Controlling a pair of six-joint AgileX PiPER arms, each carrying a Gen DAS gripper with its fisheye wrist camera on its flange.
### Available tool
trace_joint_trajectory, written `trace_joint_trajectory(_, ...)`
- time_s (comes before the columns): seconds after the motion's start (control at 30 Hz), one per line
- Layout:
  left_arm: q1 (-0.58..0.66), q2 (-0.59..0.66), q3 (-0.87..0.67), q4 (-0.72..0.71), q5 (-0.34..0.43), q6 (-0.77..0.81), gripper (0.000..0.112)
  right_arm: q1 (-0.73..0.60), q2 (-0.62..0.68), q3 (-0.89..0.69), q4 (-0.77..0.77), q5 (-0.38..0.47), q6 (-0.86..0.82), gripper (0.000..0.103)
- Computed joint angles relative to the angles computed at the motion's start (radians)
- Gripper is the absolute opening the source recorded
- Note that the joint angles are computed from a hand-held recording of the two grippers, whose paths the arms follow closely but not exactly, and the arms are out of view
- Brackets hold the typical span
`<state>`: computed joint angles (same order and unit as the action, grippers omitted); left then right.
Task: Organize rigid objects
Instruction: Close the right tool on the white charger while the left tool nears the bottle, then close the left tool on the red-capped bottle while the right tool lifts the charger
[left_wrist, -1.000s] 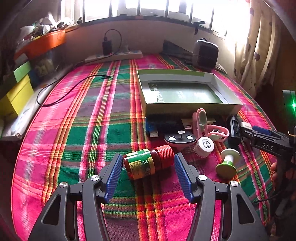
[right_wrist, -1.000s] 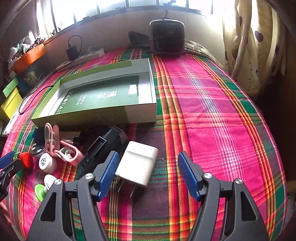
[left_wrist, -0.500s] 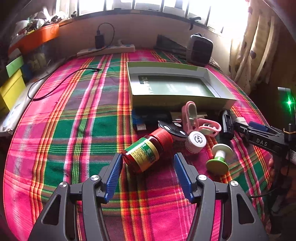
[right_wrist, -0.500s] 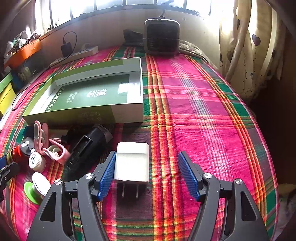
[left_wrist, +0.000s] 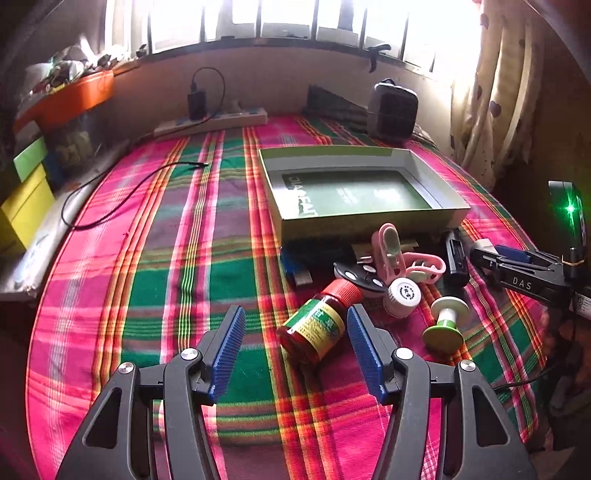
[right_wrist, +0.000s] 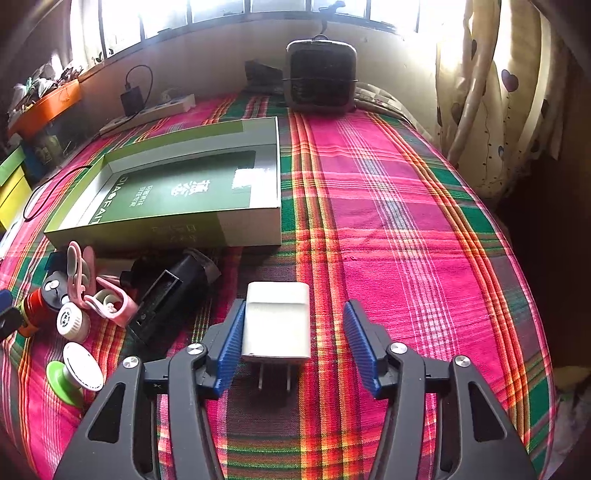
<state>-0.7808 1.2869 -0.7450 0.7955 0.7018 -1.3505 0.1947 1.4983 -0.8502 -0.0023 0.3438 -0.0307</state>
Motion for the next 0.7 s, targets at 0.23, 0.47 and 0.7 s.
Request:
trace_joint_trajectory(0.23, 0.068, 0.041, -0.019, -0.089, -0.104, 0.141, 0.057, -0.003, -0.008, 0.008, 0.020, -0.006, -0.026, 0.035)
trace_joint_trajectory(0.47, 0.085, 0.093, -0.042, -0.129, -0.127, 0.195, 0.057, -0.006, -0.012, 0.010, 0.039, -0.004, -0.049, 0.035)
trace_joint_trajectory(0.7, 0.091, 0.119, -0.054, -0.187, -0.139, 0.242, 0.057, -0.018, -0.010, 0.010, 0.088, -0.003, -0.102, 0.035)
